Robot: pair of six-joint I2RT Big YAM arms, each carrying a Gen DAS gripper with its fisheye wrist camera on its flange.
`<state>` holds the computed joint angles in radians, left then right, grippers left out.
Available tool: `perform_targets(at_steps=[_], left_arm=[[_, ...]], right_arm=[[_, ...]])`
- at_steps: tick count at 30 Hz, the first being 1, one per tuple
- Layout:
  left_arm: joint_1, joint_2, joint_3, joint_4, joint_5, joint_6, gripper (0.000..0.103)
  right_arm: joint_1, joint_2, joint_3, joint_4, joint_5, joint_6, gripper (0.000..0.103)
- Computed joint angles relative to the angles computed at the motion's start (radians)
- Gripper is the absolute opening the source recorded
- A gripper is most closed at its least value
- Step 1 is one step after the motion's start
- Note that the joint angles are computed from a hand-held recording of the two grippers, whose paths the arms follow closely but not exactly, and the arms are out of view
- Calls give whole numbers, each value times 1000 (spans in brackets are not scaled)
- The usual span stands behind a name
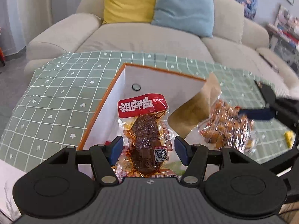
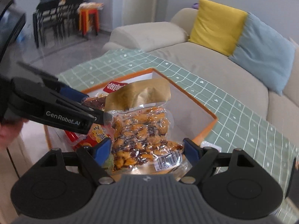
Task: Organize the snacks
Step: 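Carry the meat pack and nut bag over the box and open both tools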
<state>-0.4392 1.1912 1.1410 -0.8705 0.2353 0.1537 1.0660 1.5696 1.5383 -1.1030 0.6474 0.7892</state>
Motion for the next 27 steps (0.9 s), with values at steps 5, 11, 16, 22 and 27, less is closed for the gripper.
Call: perform_targets(at_steps=[5,11,16,22,27], left_arm=[[-25,29,-3,-8,-56,122,69],[-69,65,-5,4,-137,243,69],[-68,101,12,-7,-147,266,69],[-73,139,31,-34,-177,295,69],[-72,169,50,-61,-192,276,70]], right_arm=[[-34,24,-6,22,-37,-142,79],[-63,55,9,47,-70,-287,79],[-86,75,11,53,-97,-325,79],[-103,102,19,50,-129,-367,79],[-113,117,26,42,-149,-376,80]])
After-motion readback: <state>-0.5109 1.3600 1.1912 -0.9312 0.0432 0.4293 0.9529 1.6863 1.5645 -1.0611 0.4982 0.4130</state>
